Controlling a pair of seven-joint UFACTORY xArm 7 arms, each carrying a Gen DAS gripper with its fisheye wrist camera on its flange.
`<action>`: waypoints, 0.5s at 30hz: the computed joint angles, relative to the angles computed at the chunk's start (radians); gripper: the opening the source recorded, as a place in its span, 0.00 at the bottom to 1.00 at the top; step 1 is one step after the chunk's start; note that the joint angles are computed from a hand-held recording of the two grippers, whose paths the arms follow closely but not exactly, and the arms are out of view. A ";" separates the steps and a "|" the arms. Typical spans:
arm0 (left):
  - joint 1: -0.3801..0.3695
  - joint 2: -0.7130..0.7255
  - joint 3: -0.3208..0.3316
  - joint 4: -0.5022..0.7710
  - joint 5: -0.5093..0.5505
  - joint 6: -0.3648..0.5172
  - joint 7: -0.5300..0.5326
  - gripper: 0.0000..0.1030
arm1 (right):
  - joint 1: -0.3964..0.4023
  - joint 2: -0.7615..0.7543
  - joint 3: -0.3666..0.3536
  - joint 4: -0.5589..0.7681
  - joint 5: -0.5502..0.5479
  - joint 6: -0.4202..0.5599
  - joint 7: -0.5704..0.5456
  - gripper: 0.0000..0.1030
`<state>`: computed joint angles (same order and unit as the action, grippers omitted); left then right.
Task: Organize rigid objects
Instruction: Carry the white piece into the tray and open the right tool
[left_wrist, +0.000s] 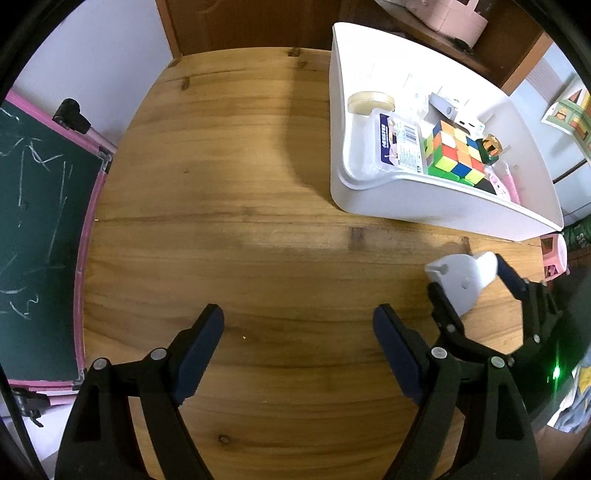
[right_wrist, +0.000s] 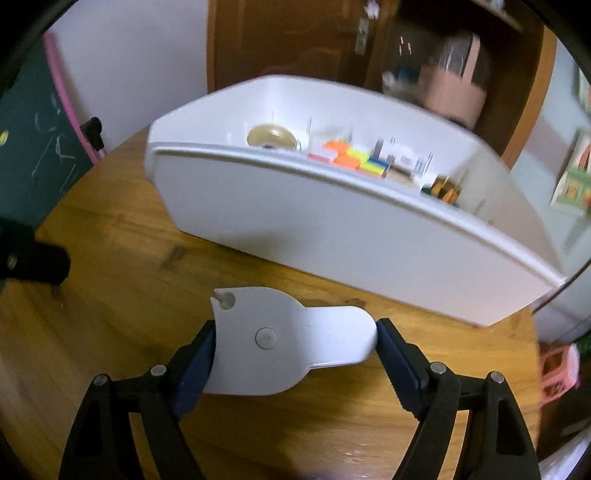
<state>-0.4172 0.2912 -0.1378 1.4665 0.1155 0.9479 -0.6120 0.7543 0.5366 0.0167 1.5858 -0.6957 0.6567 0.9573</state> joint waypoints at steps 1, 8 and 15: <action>0.000 -0.002 0.000 -0.001 0.000 0.001 -0.001 0.83 | 0.024 -0.014 -0.021 -0.015 -0.045 0.005 0.025 0.81; -0.008 -0.014 -0.002 -0.004 0.011 0.008 -0.015 0.83 | 0.059 -0.053 -0.030 -0.013 -0.215 0.057 0.114 0.81; -0.012 -0.035 -0.007 0.021 0.019 0.016 -0.012 0.83 | 0.024 -0.107 -0.008 0.017 -0.318 0.078 0.154 0.81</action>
